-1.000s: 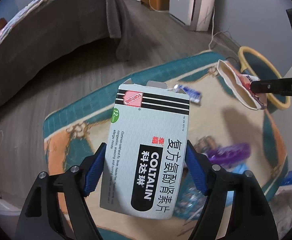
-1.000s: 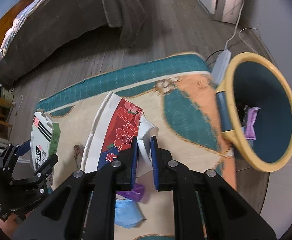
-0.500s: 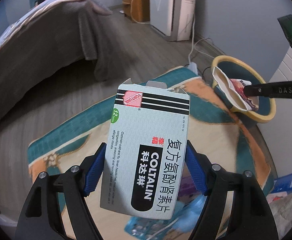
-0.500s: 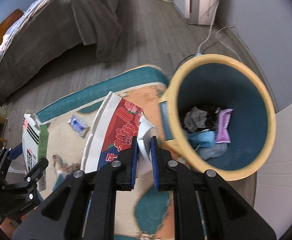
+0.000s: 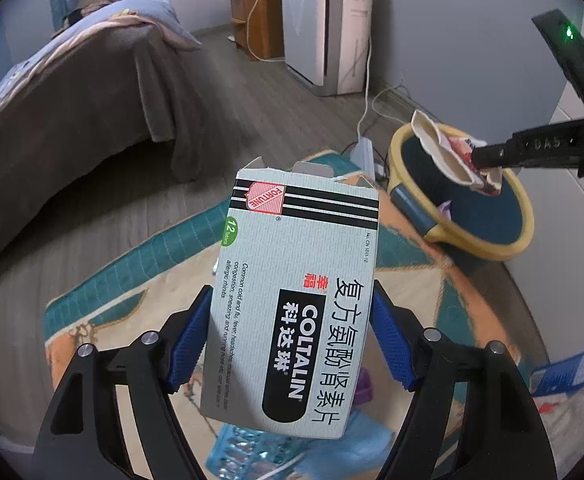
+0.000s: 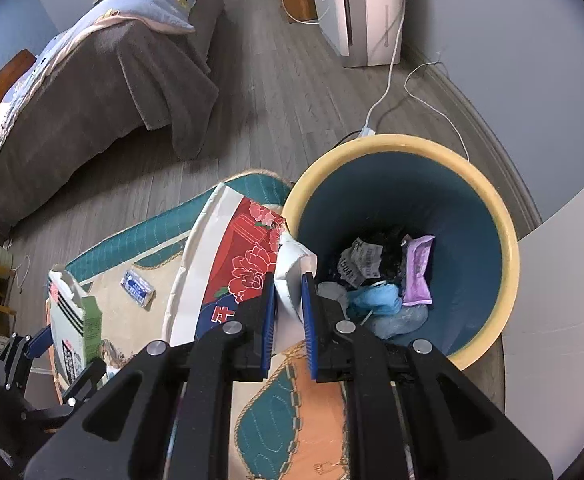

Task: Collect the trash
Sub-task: 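Carry box and paper bag into the wastebasket and open both tools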

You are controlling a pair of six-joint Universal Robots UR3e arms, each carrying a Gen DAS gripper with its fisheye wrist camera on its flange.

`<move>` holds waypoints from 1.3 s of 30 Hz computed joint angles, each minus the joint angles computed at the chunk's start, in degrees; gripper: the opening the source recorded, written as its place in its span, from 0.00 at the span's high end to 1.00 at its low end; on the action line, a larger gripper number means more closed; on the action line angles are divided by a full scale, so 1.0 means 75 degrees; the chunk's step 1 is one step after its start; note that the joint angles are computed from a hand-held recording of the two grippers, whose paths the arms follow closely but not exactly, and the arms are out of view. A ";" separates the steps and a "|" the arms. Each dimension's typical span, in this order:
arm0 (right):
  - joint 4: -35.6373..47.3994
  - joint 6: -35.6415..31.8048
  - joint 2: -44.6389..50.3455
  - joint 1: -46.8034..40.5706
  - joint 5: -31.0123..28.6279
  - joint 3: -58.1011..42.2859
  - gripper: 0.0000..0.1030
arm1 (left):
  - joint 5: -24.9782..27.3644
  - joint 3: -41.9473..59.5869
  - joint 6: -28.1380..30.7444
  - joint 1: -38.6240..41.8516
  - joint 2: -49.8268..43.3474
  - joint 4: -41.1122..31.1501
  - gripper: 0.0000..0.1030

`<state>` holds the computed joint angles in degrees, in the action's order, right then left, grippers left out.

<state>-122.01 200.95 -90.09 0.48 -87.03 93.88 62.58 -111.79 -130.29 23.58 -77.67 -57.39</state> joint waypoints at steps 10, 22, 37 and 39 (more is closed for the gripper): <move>-0.0207 -0.0292 -0.0404 -0.0731 0.0315 0.0530 0.88 | 0.0239 0.0382 -0.1237 -0.1146 -0.0070 -0.0034 0.26; 0.0025 -0.1160 -0.0560 -0.1729 -0.0662 0.0949 0.88 | 0.1232 0.2445 -0.2769 -0.3834 -0.2044 0.0311 0.26; -0.0029 -0.0963 -0.0621 -0.2503 -0.0407 0.1524 0.88 | 0.2240 0.4619 -0.3768 -0.5310 -0.4427 0.0348 0.26; -0.0049 -0.0904 -0.0624 -0.2522 -0.0377 0.1518 0.88 | 0.2218 0.4777 -0.3920 -0.5400 -0.4539 0.0360 0.26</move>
<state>-122.37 194.17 -94.78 -18.43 -89.87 105.26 79.21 -75.96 -159.69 -16.91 -111.71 -54.69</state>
